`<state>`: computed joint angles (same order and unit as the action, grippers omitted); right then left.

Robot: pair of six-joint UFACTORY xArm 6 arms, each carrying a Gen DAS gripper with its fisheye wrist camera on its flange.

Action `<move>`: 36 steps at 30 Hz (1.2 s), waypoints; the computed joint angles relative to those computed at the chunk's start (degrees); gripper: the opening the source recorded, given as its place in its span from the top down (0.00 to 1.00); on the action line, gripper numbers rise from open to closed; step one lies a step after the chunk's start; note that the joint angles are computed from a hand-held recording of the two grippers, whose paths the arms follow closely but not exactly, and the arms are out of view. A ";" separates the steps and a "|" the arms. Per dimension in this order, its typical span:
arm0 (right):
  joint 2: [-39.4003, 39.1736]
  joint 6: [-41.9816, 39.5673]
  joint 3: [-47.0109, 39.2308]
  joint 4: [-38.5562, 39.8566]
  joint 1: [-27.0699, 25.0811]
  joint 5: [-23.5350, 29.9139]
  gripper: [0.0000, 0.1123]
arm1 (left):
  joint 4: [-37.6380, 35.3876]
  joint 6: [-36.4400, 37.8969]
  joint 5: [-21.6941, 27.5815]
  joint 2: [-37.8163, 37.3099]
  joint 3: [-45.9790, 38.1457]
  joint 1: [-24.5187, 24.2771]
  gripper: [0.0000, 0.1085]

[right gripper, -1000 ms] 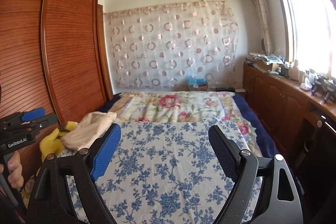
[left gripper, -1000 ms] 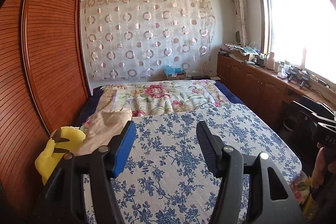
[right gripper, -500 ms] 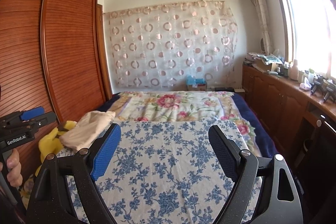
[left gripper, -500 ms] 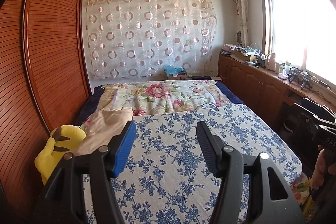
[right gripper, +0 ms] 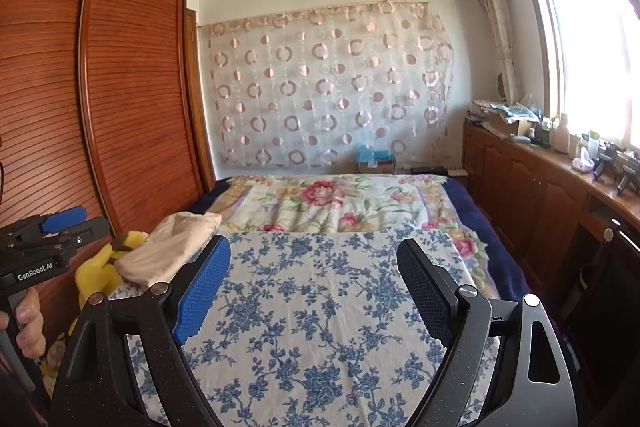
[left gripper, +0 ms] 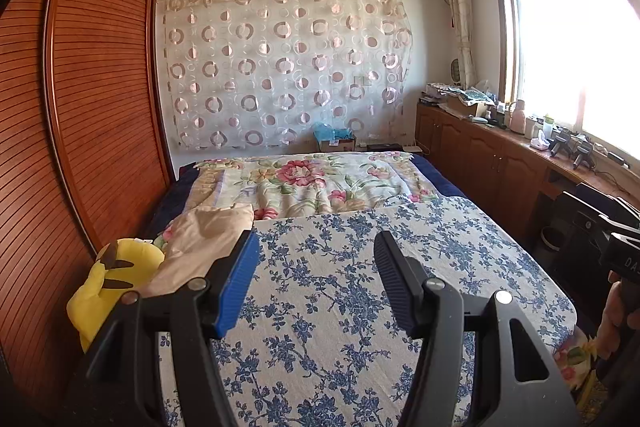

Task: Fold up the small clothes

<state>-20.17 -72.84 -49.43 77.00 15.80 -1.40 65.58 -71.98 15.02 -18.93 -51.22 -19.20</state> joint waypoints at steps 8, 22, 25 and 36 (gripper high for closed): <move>-0.18 -0.90 0.05 1.09 0.66 -0.78 0.22 | 0.26 -0.27 0.15 -0.12 0.23 0.01 0.46; -0.36 -0.01 0.36 0.11 0.84 -0.99 0.22 | 0.34 -0.27 0.24 -0.20 0.25 0.06 0.46; -0.38 -0.27 0.30 0.47 0.84 -0.91 0.22 | 0.70 -0.71 0.09 -0.57 0.67 0.26 0.46; -0.34 -1.06 0.18 1.23 0.88 -0.92 0.22 | 1.15 -1.11 -0.13 -0.78 0.90 0.47 0.46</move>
<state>-20.52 -73.90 -49.25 78.22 16.68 -2.32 66.74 -73.09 14.88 -19.71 -50.32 -18.73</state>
